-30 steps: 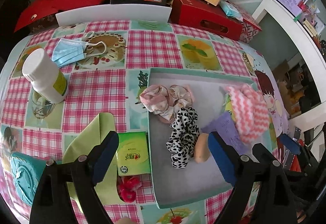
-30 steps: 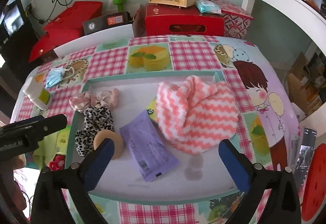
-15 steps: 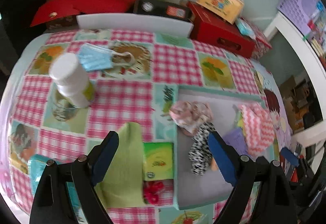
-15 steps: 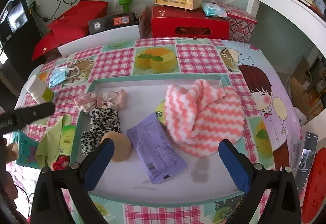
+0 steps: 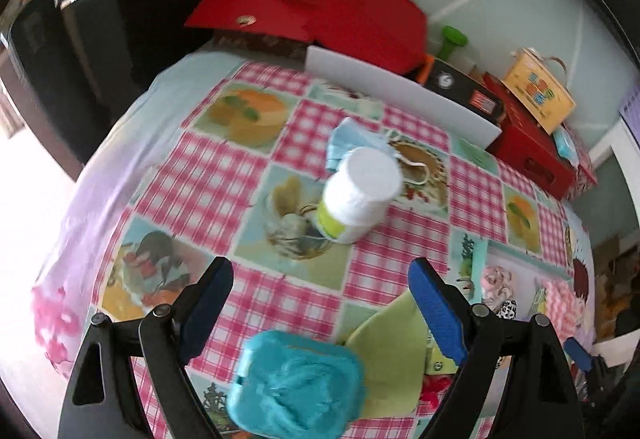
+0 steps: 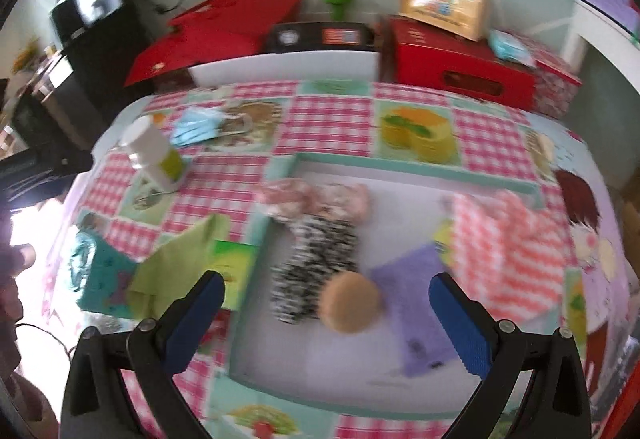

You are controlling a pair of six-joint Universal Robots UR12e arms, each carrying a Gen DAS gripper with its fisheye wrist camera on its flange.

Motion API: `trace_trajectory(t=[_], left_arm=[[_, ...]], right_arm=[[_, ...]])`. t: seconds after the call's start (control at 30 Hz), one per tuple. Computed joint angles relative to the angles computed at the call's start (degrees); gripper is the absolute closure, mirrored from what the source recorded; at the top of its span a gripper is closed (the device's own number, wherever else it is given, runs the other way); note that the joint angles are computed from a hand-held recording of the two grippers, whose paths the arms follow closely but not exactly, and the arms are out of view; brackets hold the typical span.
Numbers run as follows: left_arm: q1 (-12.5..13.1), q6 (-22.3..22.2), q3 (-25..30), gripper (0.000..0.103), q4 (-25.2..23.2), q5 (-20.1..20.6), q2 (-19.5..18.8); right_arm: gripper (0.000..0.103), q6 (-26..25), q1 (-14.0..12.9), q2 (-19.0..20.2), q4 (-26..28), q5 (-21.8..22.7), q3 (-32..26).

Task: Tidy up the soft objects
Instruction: 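Move both grippers toward the light-green cloth and red scrunchie beside the tray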

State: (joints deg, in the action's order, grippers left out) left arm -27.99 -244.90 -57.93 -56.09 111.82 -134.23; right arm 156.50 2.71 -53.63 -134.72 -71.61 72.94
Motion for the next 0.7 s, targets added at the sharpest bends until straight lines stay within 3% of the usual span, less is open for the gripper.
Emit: trace_trajectory(t=[0.13,0.27,0.43,0.53,0.6,0.7], left_arm=[[0.6,0.5,-2.4,0.014,1.9,-1.8,1.0],[0.7,0.7,-2.4,0.014,2.0,-3.9,0.8],[0.7,3.5,-0.1,0.014,0.7,-6.6,-0.7],[0.7,5.8,1.8,0.014,-0.7,-8.5,-1.8],[0.8,7.4,2.6,0.014,-0.6,-10.7,-2.4],[1.3,10.5,3.2,0.014,0.8,-16.0,-3.0]], right_arm=[[0.008,-2.7,1.3,1.3,6.1,2.7,-2.7],[0.013,-3.5,2.7,2.7,11.2,1.6,-5.0],[0.028,-6.1,3.4,2.9,15.2,0.5,-5.1],[0.043,-7.4,3.4,2.9,17.7,1.3,-5.2],[0.050,-8.4,3.4,2.8,19.1,1.3,-5.2],[0.050,-9.9,3.6,2.7,20.2,0.9,-5.0]])
